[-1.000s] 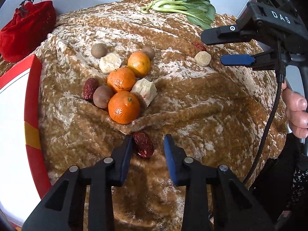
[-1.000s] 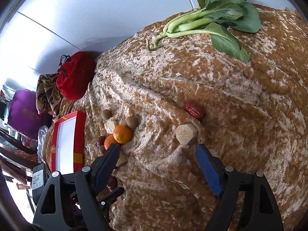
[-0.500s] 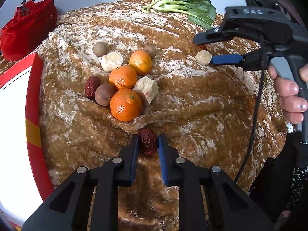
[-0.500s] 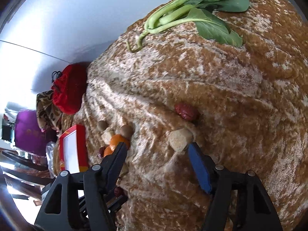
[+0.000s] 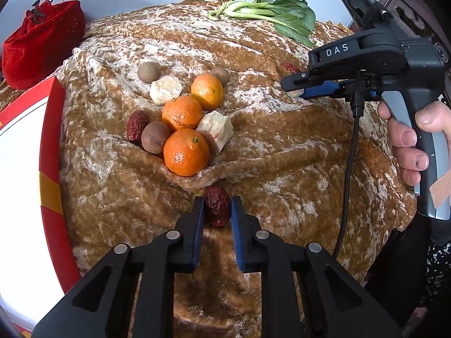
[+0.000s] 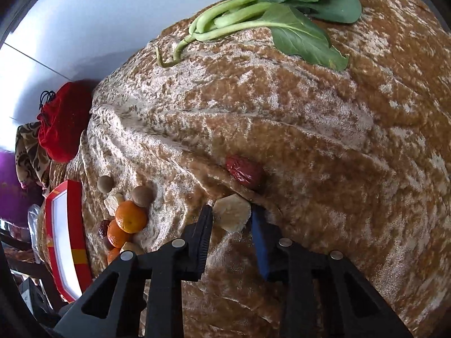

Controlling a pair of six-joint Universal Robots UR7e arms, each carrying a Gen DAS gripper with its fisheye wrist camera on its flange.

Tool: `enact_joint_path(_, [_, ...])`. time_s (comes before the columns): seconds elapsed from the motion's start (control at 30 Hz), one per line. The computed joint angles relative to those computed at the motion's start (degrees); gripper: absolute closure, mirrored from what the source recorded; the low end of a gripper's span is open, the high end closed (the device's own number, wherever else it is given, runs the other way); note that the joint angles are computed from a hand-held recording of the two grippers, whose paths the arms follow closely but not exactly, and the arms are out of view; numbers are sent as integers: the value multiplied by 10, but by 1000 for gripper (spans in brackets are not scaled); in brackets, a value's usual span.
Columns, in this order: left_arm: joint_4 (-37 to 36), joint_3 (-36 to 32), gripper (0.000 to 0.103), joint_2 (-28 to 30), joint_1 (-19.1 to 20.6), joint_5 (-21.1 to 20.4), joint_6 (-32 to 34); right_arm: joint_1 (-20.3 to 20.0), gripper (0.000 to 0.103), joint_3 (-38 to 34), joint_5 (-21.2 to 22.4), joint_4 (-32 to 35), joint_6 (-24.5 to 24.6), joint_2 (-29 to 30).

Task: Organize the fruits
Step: 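Grasp the red date with the left gripper while the right gripper grasps the pale slice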

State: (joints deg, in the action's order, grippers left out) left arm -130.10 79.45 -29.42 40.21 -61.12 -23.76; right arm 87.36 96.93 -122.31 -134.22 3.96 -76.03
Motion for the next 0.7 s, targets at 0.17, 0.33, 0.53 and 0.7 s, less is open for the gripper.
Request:
enact_joint_path(0.17, [-4, 3, 87, -2, -1, 2, -3, 11, 75, 9, -3, -20, -21, -2])
enact_joint_path(0.33, [-10, 14, 87, -13, -6, 9, -5, 21, 75, 17, 31, -31, -49, -5])
enact_joint_path(0.53, [-25, 58, 87, -55, -23, 57, -32, 42, 75, 36, 100, -49, -103, -5])
enact_joint_path(0.7, [-17, 115, 87, -110, -42, 142, -82, 69, 75, 60, 148, -77, -162, 1])
